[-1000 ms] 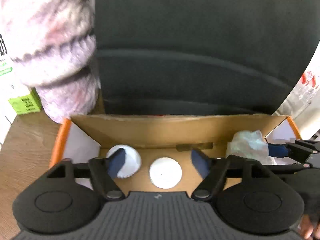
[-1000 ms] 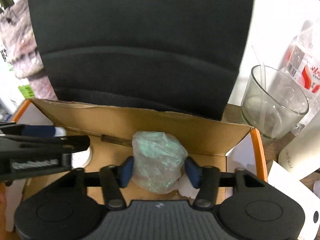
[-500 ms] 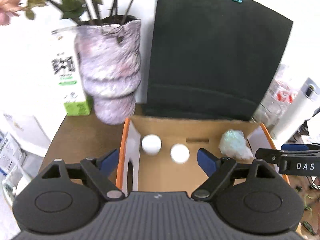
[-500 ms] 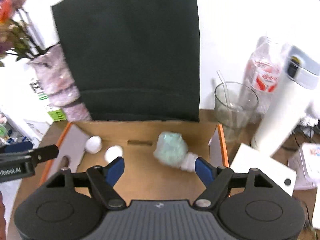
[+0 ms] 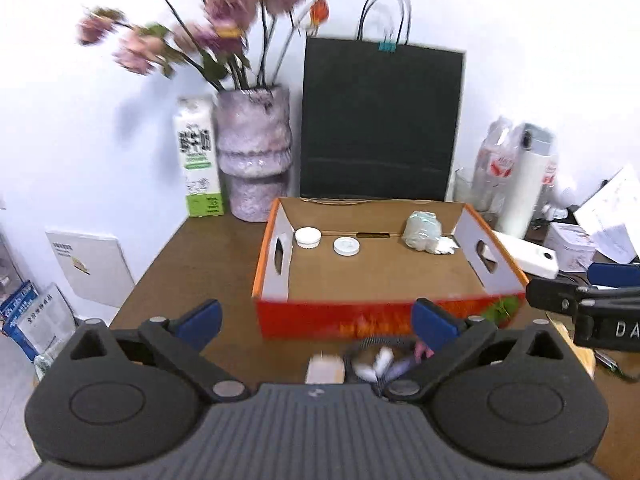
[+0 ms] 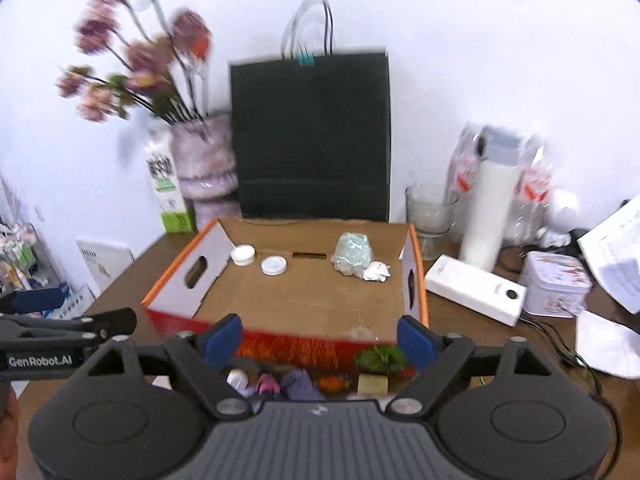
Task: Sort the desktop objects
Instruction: 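Move both tools back over the table toward the navy pouch, then grasp the navy pouch with the left tool while the right tool grasps a blue-printed packet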
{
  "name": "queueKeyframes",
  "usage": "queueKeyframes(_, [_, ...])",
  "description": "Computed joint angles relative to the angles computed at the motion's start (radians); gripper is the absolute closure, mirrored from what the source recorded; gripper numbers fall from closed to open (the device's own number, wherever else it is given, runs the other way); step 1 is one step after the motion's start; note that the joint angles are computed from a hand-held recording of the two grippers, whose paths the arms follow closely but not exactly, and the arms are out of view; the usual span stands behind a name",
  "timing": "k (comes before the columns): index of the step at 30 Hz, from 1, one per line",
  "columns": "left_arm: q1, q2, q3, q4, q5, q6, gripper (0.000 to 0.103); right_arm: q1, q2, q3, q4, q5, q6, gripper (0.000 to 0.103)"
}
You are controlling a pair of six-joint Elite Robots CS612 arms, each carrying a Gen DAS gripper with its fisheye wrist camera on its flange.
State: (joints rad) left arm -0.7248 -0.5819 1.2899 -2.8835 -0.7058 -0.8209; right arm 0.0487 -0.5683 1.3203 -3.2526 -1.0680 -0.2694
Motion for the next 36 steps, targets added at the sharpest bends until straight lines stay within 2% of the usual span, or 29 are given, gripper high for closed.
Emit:
queueKeyframes(3, [-0.058,0.0,0.076,-0.093,0.086,0.013,0.0,-0.026,-0.021,0.141,-0.182,0.028,-0.007,0.016])
queueKeyframes(5, [-0.096,0.013,0.125,-0.198,0.136,0.029,0.0,-0.047,-0.024,0.223,-0.285,0.066,-0.033,0.015])
queueKeyframes(7, [-0.135,0.028,0.167,-0.241,0.191,-0.029,0.0,-0.061,-0.03,0.292,-0.333,0.081,-0.046,0.014])
queueKeyframes(8, [-0.148,0.033,0.183,-0.246,0.202,-0.052,0.0,-0.071,-0.031,0.326,-0.357,0.102,-0.059,0.014])
queueKeyframes(10, [-0.172,0.027,0.215,-0.18,0.207,-0.141,0.0,-0.082,-0.032,0.38,-0.405,0.108,-0.044,0.014])
queueKeyframes(12, [-0.197,0.034,0.241,-0.184,0.238,-0.146,0.0,-0.097,-0.033,0.429,-0.445,0.132,-0.038,0.014])
queueKeyframes(14, [-0.211,0.023,0.261,-0.094,0.253,-0.23,0.0,-0.107,-0.021,0.466,-0.551,0.121,-0.056,0.014])
queueKeyframes(15, [-0.215,0.018,0.271,-0.096,0.247,-0.254,0.0,-0.108,-0.015,0.481,-0.603,0.094,-0.055,0.014])
queueKeyframes(16, [-0.22,0.019,0.279,-0.141,0.238,-0.247,0.0,-0.111,-0.013,0.495,-0.637,0.083,-0.045,0.014])
queueKeyframes(19, [-0.231,0.027,0.283,-0.184,0.269,-0.249,0.0,-0.13,-0.012,0.522,-0.661,0.117,0.008,0.014])
queueKeyframes(21, [-0.233,0.029,0.283,-0.196,0.268,-0.232,0.0,-0.142,-0.009,0.533,-0.67,0.141,0.037,0.014])
queueKeyframes(24, [-0.226,0.029,0.287,-0.239,0.214,-0.204,0.0,-0.146,-0.011,0.538,-0.647,0.14,0.009,0.014])
queueKeyframes(26, [-0.216,0.026,0.29,-0.273,0.172,-0.193,0.0,-0.143,-0.016,0.527,-0.623,0.136,-0.009,0.015])
queueKeyframes(30, [-0.182,0.029,0.276,-0.341,0.081,-0.141,0.0,-0.135,-0.023,0.471,-0.543,0.134,0.018,0.019])
queueKeyframes(32, [-0.157,0.041,0.241,-0.36,0.045,-0.069,0.001,-0.13,-0.015,0.42,-0.494,0.138,0.026,0.02])
queueKeyframes(36, [-0.105,0.086,0.131,-0.367,0.011,0.094,0.002,-0.1,0.012,0.297,-0.421,0.072,0.005,0.027])
